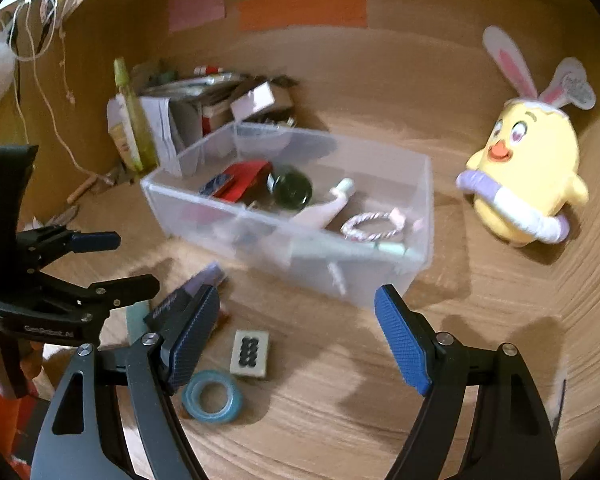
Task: Organize objects
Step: 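Grasp the pale blue-green cylinder with the left gripper while the right gripper grasps the white domino tile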
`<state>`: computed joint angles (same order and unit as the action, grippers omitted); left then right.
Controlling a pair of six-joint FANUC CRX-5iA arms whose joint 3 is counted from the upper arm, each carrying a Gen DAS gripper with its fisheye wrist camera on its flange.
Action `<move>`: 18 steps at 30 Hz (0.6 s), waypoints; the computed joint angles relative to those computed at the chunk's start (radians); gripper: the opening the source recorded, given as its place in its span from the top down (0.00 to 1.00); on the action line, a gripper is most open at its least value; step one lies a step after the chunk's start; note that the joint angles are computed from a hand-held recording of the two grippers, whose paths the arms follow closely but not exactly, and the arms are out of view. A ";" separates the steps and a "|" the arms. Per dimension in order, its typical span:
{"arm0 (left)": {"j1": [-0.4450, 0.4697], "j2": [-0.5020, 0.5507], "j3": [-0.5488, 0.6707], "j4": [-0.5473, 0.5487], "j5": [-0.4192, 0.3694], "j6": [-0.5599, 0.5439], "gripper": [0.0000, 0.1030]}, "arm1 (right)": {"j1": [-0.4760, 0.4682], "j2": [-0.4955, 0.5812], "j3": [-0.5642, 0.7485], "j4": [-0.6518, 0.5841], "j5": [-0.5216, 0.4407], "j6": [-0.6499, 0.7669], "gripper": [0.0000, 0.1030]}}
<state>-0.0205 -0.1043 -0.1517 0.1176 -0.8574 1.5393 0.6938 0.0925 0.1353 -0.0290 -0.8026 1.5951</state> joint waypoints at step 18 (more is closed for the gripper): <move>0.007 -0.031 -0.035 -0.060 -0.034 0.058 0.09 | 0.000 0.063 0.030 -0.033 -0.098 0.019 0.25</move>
